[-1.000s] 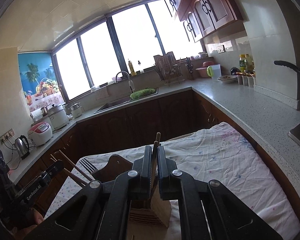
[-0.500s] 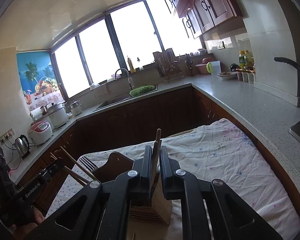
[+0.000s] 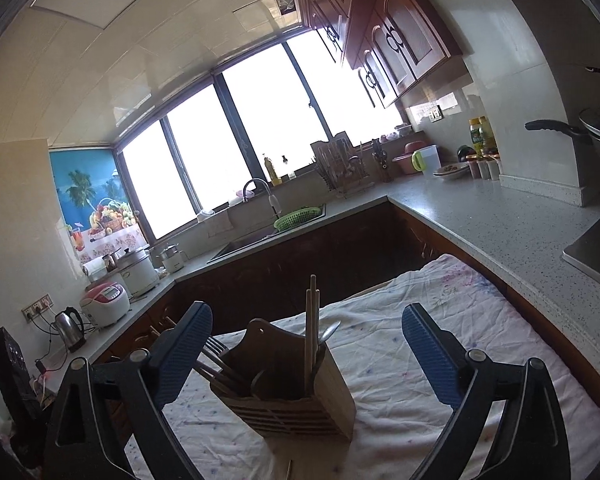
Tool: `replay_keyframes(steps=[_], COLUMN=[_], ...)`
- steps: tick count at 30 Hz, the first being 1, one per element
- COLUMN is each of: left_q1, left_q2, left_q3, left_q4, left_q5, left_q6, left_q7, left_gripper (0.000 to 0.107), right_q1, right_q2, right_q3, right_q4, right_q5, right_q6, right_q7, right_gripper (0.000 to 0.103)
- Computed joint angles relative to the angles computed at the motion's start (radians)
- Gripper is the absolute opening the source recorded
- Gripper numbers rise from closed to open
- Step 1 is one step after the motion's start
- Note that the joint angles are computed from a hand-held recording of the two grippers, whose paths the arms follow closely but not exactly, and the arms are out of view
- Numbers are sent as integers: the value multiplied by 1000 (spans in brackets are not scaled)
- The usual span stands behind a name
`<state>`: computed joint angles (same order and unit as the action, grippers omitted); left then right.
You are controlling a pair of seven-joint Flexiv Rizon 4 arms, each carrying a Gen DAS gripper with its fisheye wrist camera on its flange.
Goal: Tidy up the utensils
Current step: 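Move both open tools back down over the remaining metal chopsticks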
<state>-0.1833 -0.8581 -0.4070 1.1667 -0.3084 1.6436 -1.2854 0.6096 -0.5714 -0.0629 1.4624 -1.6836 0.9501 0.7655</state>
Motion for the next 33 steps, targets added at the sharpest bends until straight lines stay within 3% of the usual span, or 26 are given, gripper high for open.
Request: replay_keyframes(steps=[5, 8, 15, 25, 33], left_q1=[52, 59, 110, 100, 61], left_q2=[68, 100, 150, 183, 186], left_q3=[-22, -4, -35, 3, 53], left_q4=[169, 235, 376, 483, 500], left_q5=[9, 15, 44, 49, 31], left_q6=[41, 41, 70, 17, -37], left_q7=[-27, -52, -95, -131, -130], left_gripper=[91, 91, 91, 91, 91], right_q1=[13, 26, 42, 70, 89], right_q2=[34, 49, 69, 57, 38], right_q3=[37, 57, 94, 115, 104], right_q4=[92, 144, 234, 291, 294], right_q5=[36, 72, 145, 242, 280], right_q6=[-29, -58, -71, -68, -47], right_q7=[-2, -4, -6, -26, -43], right_gripper=[98, 98, 98, 98, 98])
